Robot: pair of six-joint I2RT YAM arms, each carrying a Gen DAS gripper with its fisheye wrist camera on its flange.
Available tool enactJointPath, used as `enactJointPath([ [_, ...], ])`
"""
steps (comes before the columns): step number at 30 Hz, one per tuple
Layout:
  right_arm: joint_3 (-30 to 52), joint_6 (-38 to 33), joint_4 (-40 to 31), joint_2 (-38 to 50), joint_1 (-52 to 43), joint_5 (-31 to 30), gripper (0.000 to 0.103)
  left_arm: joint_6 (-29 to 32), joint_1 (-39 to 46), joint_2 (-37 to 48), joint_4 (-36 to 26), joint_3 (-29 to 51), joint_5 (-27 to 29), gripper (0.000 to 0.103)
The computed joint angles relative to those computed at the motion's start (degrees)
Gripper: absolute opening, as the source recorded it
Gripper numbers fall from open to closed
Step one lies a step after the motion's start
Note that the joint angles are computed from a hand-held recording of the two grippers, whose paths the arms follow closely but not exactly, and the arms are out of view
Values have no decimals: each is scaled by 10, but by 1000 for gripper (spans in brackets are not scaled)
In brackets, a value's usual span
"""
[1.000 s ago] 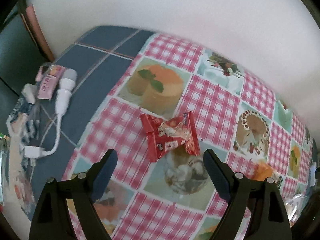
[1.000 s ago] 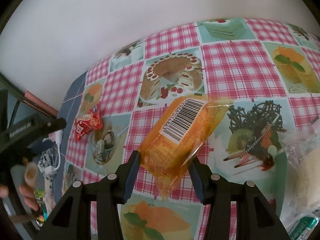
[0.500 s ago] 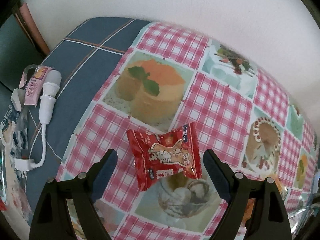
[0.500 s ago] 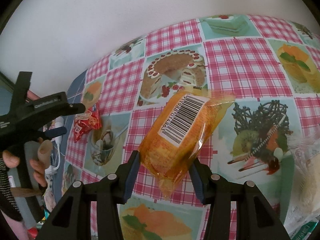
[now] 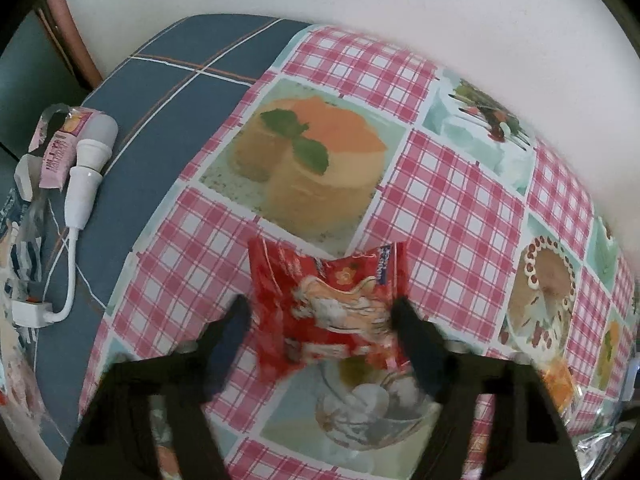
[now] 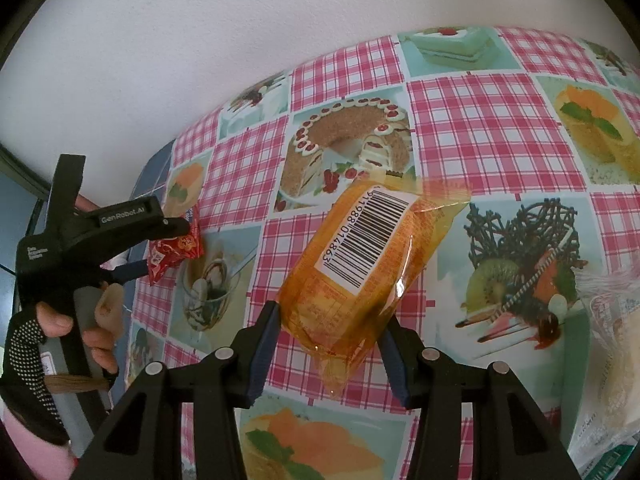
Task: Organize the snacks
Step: 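Grasp the orange barcoded pack with right tool while left tool grasps red candy, then lift and carry the orange pack and red candy toward the tray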
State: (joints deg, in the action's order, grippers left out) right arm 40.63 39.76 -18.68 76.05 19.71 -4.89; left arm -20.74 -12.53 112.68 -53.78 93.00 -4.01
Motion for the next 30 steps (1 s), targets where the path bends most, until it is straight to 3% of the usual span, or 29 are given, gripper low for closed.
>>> enactJointPath([
  [13,3,-7,-12,-14,-3,-4,51,-13,-25,-43,-3,-29,-12,63],
  [30,11,-39,-109,-121,-39,-32,47,-169,-126,-235,-21,-163,-70,63],
])
